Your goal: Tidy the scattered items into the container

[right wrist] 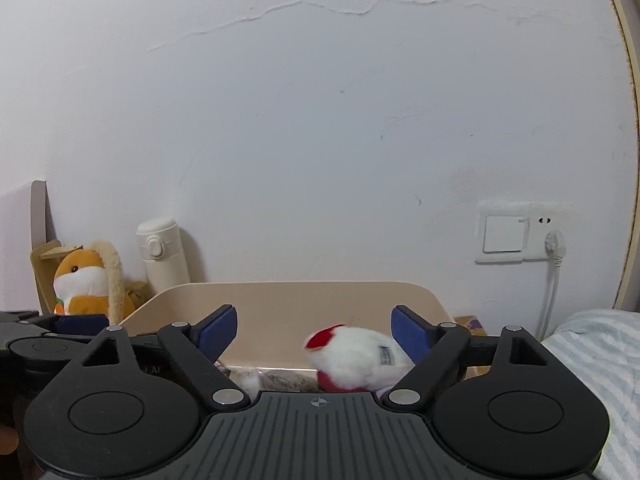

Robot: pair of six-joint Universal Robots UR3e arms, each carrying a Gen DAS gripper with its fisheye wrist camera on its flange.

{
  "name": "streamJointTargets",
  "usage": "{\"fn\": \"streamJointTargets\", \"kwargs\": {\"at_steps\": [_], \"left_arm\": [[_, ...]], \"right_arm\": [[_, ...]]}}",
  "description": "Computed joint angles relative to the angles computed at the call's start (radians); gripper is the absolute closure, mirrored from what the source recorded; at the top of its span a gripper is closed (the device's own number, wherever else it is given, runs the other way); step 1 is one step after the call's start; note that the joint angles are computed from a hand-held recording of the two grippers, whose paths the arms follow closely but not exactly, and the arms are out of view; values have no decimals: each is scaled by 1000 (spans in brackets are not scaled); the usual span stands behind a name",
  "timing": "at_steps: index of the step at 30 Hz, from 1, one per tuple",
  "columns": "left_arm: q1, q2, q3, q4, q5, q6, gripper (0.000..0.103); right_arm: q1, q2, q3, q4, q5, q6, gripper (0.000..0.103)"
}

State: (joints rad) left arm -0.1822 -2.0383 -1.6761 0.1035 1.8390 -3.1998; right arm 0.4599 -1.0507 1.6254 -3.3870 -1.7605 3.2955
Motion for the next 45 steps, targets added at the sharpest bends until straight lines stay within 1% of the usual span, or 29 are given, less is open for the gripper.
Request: {"fn": "streamJointTargets", "kwargs": {"at_steps": [3,10,15,22,26,32,39,45], "left_arm": [[-13,4,-6,16,25,21,20],[-29,60,-68,45,43,35,19],[-39,122,-139,65,51,30,19],[-70,227,-246,81,76,21,19],[-95,291,-318,93,97,12,19],[-150,387,-435,129,146,7,18],[-223,494,-553,148,201,2,18],[-293,567,-613,136,261,-21,17]], "right_arm": [[7,-18,23,-11,-16,-9,17],[30,-61,70,-27,-43,-5,15],[61,-105,112,-31,-85,-10,8],[119,-180,182,-41,-153,-5,5],[162,-221,224,-49,-200,-2,2],[215,-305,321,-55,-239,39,1],[296,-389,426,-51,-311,103,1],[399,-429,468,-41,-417,133,1]]}}
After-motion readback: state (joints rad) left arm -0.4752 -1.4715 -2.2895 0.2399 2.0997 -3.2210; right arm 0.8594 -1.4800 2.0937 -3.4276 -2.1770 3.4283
